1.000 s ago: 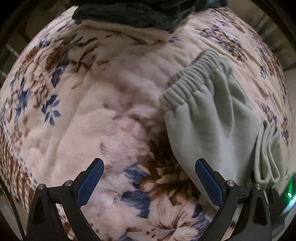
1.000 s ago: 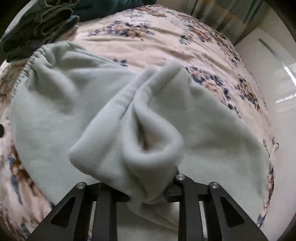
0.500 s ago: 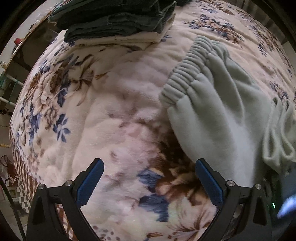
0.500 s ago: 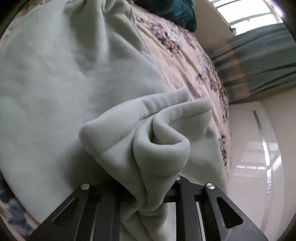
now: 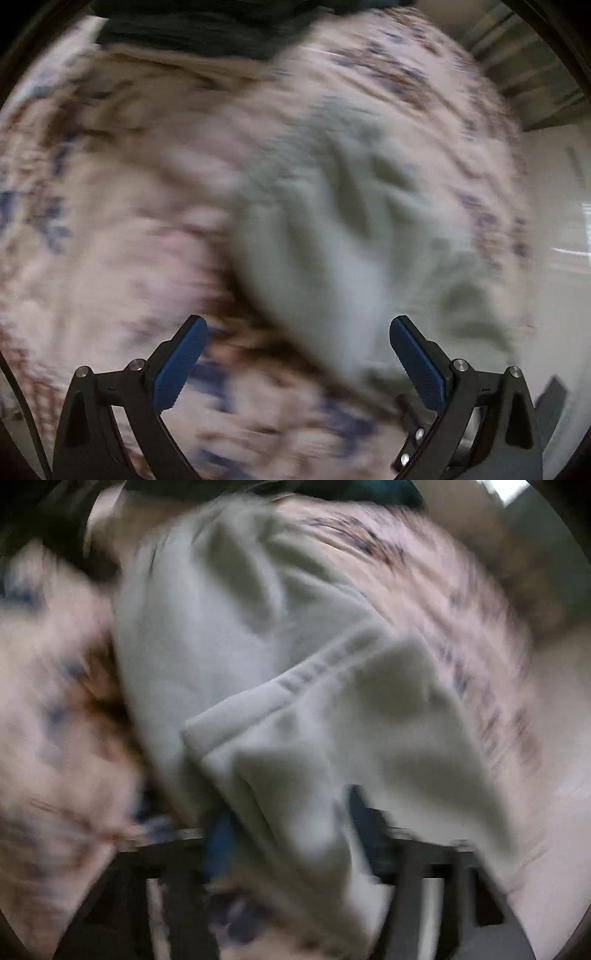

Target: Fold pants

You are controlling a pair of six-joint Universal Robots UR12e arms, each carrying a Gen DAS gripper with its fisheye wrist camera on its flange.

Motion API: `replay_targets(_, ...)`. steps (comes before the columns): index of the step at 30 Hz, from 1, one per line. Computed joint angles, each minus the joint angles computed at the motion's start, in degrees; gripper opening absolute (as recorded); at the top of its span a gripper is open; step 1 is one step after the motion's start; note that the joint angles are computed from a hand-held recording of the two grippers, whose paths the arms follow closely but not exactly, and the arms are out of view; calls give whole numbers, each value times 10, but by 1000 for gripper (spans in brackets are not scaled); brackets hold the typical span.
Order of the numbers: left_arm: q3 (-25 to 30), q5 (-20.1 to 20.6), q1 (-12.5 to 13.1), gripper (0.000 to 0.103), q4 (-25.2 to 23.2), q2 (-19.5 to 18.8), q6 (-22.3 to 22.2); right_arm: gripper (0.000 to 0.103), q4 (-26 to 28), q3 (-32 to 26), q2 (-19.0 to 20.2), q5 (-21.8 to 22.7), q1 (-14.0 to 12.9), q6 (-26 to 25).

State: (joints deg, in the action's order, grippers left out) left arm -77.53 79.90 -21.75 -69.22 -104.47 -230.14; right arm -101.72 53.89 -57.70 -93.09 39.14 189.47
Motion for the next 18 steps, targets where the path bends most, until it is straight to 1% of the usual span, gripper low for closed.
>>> replay_targets(1,11,-24,1,101,9,-10,11,76,-9,16,-15,36,-14,32)
replay_targets(3,45,-65,-1,101,23,-42,39,76,-33,61,-54,82,-42,102)
replay_targets(4,65,-82,-1,101,19,-60,56,76,-44,88,-76,86,-56,143)
replay_targets(5,91,-94,-3,101,9,-82,74,76,-48,108,-94,81,-67,173)
replay_targets(6,114,-113,-4,101,1,-102,96,76,-48,122,-105,73,-75,193)
replay_targets(7,137,-129,-6,101,-10,-121,116,76,-44,138,-118,53,-85,215)
replay_targets(8,163,-126,-10,100,-28,-139,132,76,-36,141,-121,41,-95,228)
replay_targets(9,202,-123,-17,93,-63,-167,173,76,-31,158,-131,39,-109,254)
replay_targets(10,233,-110,-24,86,-94,-187,200,76,-35,169,-138,45,-119,271)
replay_targets(11,260,-89,-30,75,-127,-202,225,76,-44,183,-144,51,-131,290)
replay_targets(12,290,-54,-39,63,-163,-218,253,76,-55,199,-152,56,-141,309)
replay_targets(13,309,-20,-47,55,-184,-228,275,76,-65,212,-158,60,-150,325)
replay_targets(14,316,10,-54,41,-191,-232,295,76,-75,225,-164,62,-153,334)
replay_targets(15,309,25,-58,31,-184,-226,309,76,-84,234,-168,61,-159,342)
replay_targets(17,292,50,-64,23,-163,-211,329,75,-90,245,-173,61,-159,349)
replay_targets(18,274,57,-66,12,-138,-196,335,75,-96,250,-174,63,-161,349)
